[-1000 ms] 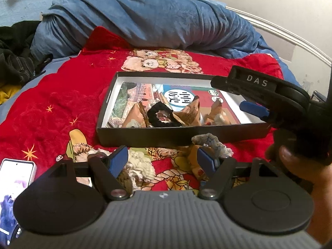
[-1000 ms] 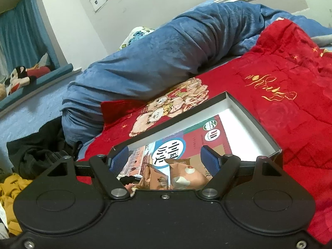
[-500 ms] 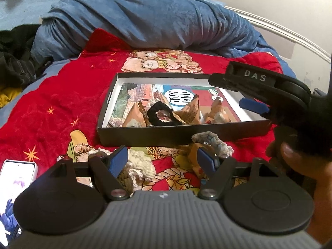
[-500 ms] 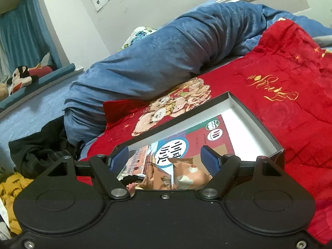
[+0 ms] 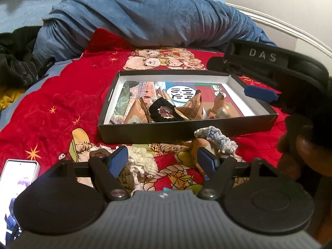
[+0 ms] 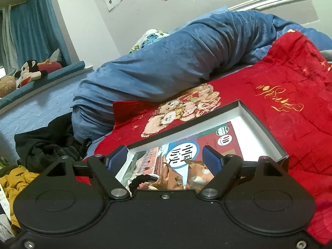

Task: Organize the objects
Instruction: 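Move both grippers back to the scrunchie pile beside the box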

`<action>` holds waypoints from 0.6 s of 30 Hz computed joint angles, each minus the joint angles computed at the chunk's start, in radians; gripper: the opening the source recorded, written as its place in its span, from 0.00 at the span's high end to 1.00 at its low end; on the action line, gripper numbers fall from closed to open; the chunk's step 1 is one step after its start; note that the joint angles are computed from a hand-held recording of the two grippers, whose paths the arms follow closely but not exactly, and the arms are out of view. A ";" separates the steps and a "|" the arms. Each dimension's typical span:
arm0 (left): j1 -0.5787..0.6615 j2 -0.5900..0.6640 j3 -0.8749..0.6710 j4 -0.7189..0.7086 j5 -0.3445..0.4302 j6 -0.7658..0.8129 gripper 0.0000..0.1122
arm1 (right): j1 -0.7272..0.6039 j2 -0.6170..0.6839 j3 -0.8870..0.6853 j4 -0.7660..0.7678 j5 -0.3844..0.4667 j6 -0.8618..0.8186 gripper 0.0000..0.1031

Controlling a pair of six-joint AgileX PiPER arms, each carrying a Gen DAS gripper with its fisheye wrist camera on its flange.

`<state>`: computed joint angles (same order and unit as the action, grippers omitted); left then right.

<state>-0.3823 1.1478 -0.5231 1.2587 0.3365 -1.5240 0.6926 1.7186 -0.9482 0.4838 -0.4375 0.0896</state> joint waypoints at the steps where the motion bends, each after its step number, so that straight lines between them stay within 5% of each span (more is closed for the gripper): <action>1: -0.011 0.000 0.004 0.019 0.011 -0.020 0.26 | 0.002 -0.005 0.003 0.019 0.003 -0.017 0.23; 13: -0.057 0.022 0.001 0.049 0.099 -0.091 0.26 | 0.041 -0.063 0.089 0.084 -0.019 -0.038 0.22; 18: -0.059 0.015 0.016 0.156 0.175 -0.271 0.25 | 0.068 -0.082 0.118 0.174 -0.037 -0.120 0.22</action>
<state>-0.4418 1.1631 -0.5076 1.4144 0.5116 -1.7946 0.7606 1.6371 -0.8305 0.6578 -0.4742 -0.0305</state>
